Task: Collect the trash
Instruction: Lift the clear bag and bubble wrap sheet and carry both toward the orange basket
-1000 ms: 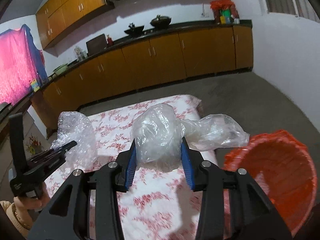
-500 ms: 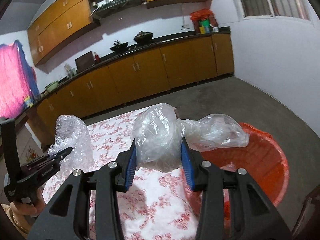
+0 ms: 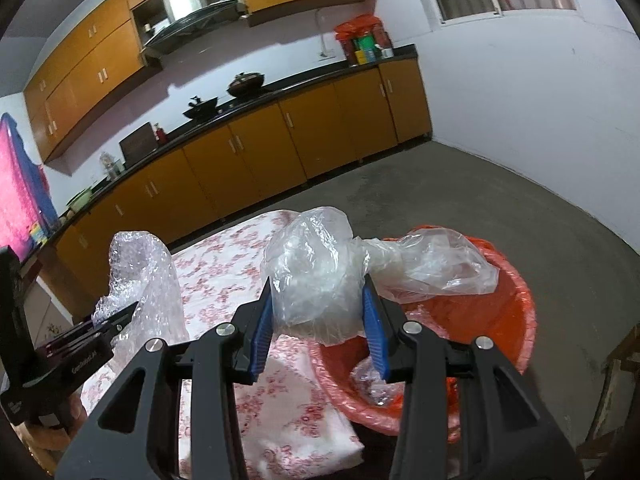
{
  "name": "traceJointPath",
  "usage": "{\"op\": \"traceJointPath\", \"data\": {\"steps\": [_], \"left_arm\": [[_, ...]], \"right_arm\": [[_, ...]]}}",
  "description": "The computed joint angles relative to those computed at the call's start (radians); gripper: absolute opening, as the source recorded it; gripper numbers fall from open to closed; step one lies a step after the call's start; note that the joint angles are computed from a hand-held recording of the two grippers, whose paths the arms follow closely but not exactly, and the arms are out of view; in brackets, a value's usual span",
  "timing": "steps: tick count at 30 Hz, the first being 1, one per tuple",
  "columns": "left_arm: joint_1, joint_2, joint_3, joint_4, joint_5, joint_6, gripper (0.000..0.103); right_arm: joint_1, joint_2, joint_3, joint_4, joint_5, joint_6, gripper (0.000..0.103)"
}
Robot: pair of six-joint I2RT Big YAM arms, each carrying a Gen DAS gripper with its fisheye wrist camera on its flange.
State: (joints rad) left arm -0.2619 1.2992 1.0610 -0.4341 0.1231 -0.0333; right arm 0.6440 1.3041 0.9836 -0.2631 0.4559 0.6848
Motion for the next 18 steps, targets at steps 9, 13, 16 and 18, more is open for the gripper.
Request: {"op": "traceJointPath", "data": {"steps": [9, 13, 16, 18], "left_arm": [[-0.058, 0.043, 0.011, 0.020, 0.028, 0.000, 0.013], [-0.091, 0.067, 0.021, 0.027, 0.032, -0.006, 0.013], [-0.108, 0.085, 0.027, 0.032, 0.040, -0.008, 0.013], [-0.119, 0.097, 0.031, 0.035, 0.044, -0.007, 0.013]], "right_arm": [[-0.025, -0.035, -0.046, -0.010, 0.032, 0.035, 0.041], [-0.044, -0.046, -0.061, -0.014, 0.031, 0.048, 0.041], [-0.054, -0.055, -0.074, -0.014, 0.033, 0.057, 0.041], [-0.059, -0.057, -0.079, -0.014, 0.034, 0.063, 0.041]]}}
